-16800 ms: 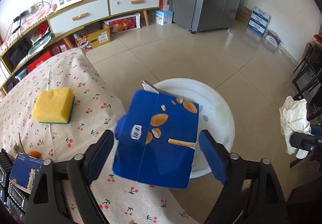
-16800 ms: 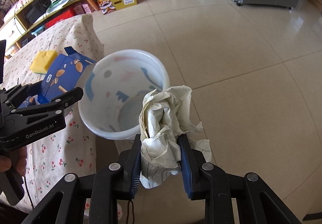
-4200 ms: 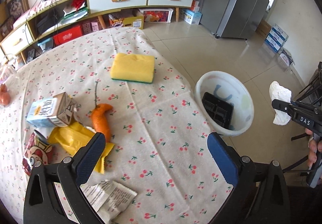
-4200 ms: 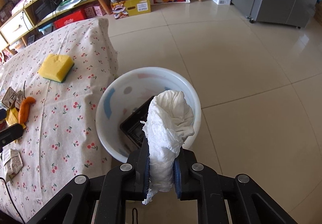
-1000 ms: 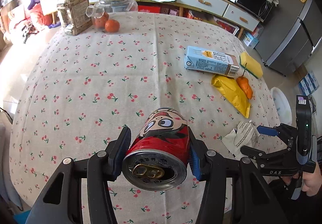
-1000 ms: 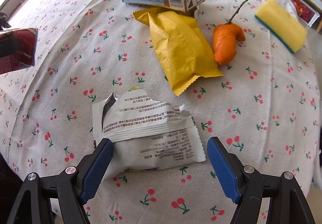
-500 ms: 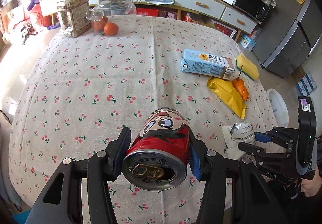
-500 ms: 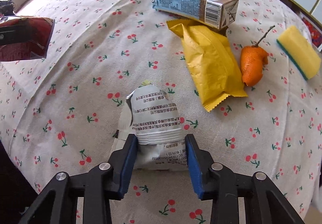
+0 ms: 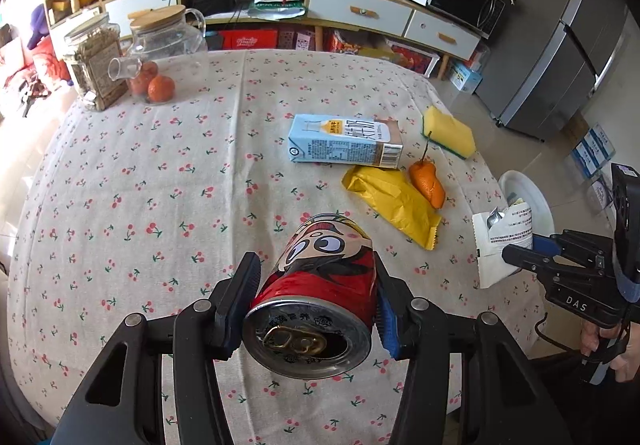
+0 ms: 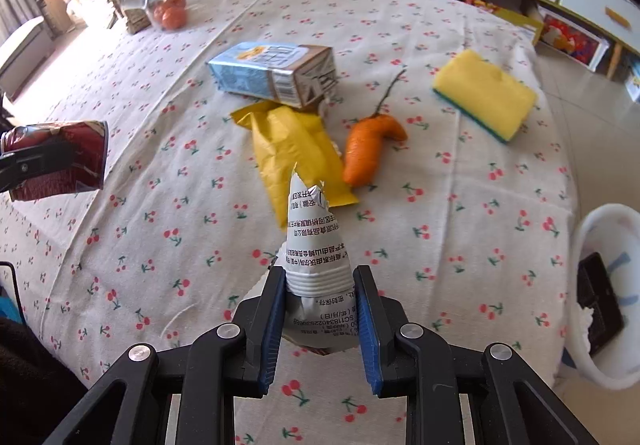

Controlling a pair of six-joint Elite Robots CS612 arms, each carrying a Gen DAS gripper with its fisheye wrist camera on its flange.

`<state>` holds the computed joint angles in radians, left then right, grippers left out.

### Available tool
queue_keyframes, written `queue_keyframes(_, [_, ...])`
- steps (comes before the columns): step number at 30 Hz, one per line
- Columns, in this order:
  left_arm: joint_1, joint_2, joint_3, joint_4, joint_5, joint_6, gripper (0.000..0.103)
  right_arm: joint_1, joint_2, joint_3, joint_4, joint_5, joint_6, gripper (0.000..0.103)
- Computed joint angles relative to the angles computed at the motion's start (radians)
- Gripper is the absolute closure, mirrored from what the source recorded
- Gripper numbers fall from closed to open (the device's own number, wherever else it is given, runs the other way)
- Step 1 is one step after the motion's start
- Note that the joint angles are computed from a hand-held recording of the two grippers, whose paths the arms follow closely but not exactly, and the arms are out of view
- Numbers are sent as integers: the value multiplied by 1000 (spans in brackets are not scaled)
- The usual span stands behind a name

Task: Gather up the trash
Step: 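Carry the can and wrapper over the bucket and open both tools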

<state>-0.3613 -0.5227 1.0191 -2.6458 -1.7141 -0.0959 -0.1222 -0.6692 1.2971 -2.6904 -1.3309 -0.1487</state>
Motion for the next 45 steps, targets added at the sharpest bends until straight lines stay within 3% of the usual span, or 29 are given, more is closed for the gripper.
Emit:
queue_keyframes(13, [-69, 22, -61, 24, -45, 67, 48, -92, -76, 122, -97, -68, 115, 73])
queue_keyframes(22, [-127, 70, -148, 66, -103, 91, 48, -169, -129, 222, -155, -104, 191, 72])
queue_keyframes(27, [-164, 117, -226, 85, -113, 130, 48, -207, -147, 263, -170, -116, 211, 72])
queue_keyframes(33, [-202, 211, -384, 153, -155, 126, 48, -243, -159, 297, -168, -123, 222, 72])
queue_keyframes(40, [-240, 299, -530, 190, -109, 162, 48, -268, -175, 318, -169, -124, 227, 72])
queue_keyframes(45, [-247, 329, -573, 182, -100, 188, 48, -276, -175, 315, -166, -125, 242, 72])
